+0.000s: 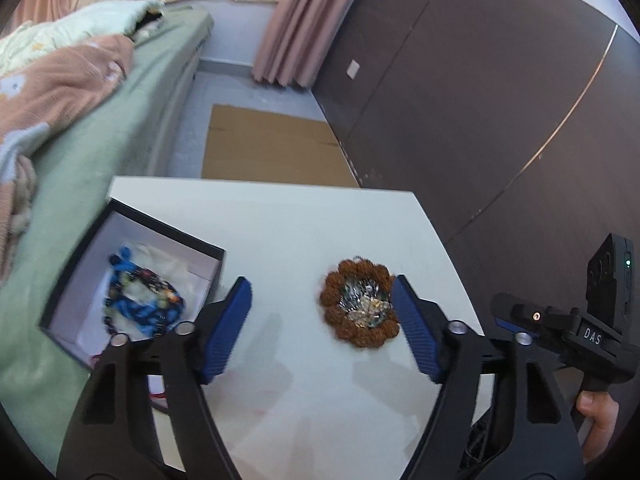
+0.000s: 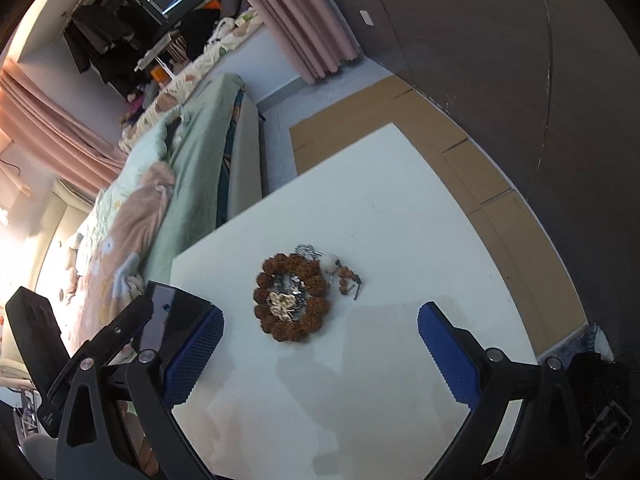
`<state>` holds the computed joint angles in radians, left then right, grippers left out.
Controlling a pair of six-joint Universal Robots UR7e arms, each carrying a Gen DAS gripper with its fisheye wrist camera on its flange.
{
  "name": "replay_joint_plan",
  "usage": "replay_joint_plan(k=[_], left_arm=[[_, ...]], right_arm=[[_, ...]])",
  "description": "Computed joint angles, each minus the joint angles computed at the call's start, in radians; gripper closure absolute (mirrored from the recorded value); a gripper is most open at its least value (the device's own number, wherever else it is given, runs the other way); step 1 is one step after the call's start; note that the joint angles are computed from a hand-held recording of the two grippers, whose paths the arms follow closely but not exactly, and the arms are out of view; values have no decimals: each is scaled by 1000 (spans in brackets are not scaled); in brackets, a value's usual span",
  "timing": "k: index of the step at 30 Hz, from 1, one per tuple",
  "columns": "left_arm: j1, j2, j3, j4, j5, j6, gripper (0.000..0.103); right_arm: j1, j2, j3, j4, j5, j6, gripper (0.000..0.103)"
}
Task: Organize jewelry
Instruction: 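Close the left tool on the brown rudraksha bead bracelet, then lift brown bead bracelet into the box with left tool while right tool grasps gold pendant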
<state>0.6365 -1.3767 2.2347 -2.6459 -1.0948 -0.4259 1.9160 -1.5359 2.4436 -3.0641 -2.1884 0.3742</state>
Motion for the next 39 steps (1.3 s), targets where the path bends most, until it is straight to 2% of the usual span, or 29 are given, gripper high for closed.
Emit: replay_joint_plan(k=[2, 3, 7, 10, 17, 19, 22, 24, 26, 28, 33, 39], left_arm=[[15, 25, -9, 0, -27, -1, 46], [17, 35, -13, 1, -29, 1, 50], [33, 88, -33, 2, -45, 15, 59], [43, 116, -46, 8, -54, 21, 63], [60, 207, -82, 6, -49, 58, 65], [70, 231, -94, 12, -53, 59, 71], [84, 257, -106, 4, -72, 70, 71], [80, 272, -104, -21, -59, 87, 71], [75, 279, -105, -29, -47, 96, 73], [81, 279, -109, -22, -61, 91, 83], [80, 250, -103, -21, -96, 96, 85], [55, 194, -85, -56, -179, 128, 85]], right_arm=[[-14, -1, 1, -1, 6, -5, 10], [-17, -1, 0, -1, 6, -6, 15], [-59, -10, -6, 23, 30, -3, 25], [-81, -16, -10, 24, 43, 0, 26], [-102, -9, -33, 29, 57, -13, 26], [-105, -1, -42, 31, 57, -17, 26], [-107, 13, -55, 36, 63, -25, 26], [-113, 19, -61, 45, 69, -26, 26], [-116, 25, -64, 52, 72, -23, 26], [-115, 33, -67, 53, 72, -23, 26], [-112, 44, -71, 65, 71, -24, 26], [-101, 51, -69, 54, 70, -17, 26]])
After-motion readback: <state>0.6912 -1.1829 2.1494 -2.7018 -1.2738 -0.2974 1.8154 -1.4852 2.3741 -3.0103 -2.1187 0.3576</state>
